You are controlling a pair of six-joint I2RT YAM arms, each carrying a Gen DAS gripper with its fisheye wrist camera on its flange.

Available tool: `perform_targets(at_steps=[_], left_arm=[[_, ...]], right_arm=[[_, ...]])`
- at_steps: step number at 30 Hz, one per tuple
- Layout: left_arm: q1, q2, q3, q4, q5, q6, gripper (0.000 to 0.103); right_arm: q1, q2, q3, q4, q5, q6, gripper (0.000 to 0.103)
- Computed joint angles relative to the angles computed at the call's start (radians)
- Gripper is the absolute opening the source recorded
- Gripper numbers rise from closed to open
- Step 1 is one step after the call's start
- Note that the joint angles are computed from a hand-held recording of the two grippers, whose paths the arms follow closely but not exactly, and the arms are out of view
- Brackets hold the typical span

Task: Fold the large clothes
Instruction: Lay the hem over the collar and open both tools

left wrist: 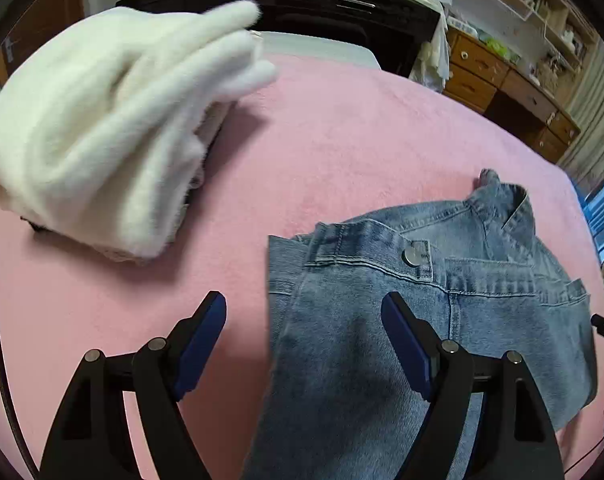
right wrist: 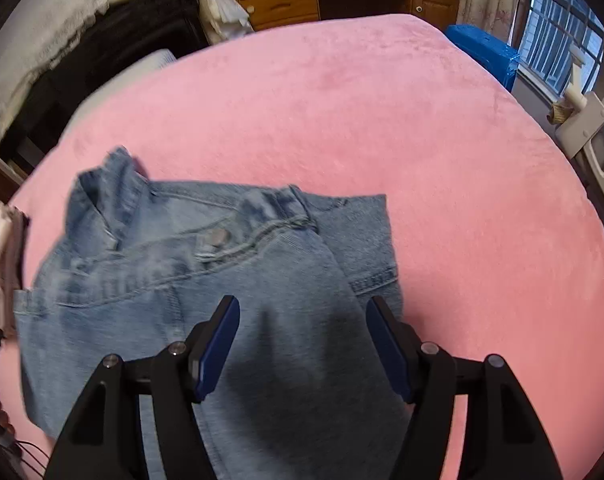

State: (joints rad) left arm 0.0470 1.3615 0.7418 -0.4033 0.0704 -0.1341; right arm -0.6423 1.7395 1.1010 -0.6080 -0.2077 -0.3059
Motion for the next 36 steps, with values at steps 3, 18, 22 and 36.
perform_targets(at_steps=[3,18,22,36], left_arm=[[-0.052,0.073,0.029,0.002,-0.061,-0.019,0.079],[-0.321,0.277,0.163,-0.079,-0.354,-0.085,0.006],[-0.369,0.145,0.078,-0.007,-0.442,-0.089,0.005],[-0.359,0.231,0.122,0.060,-0.474,-0.098,0.006]], right_arm=[[0.002,0.022,0.008,0.032,0.023,-0.014,0.066],[0.128,0.124,0.031,0.093,0.201,-0.046,0.004],[0.099,-0.018,-0.073,0.209,0.160,-0.003,0.003],[0.071,0.049,0.036,0.273,0.257,0.172,0.000]])
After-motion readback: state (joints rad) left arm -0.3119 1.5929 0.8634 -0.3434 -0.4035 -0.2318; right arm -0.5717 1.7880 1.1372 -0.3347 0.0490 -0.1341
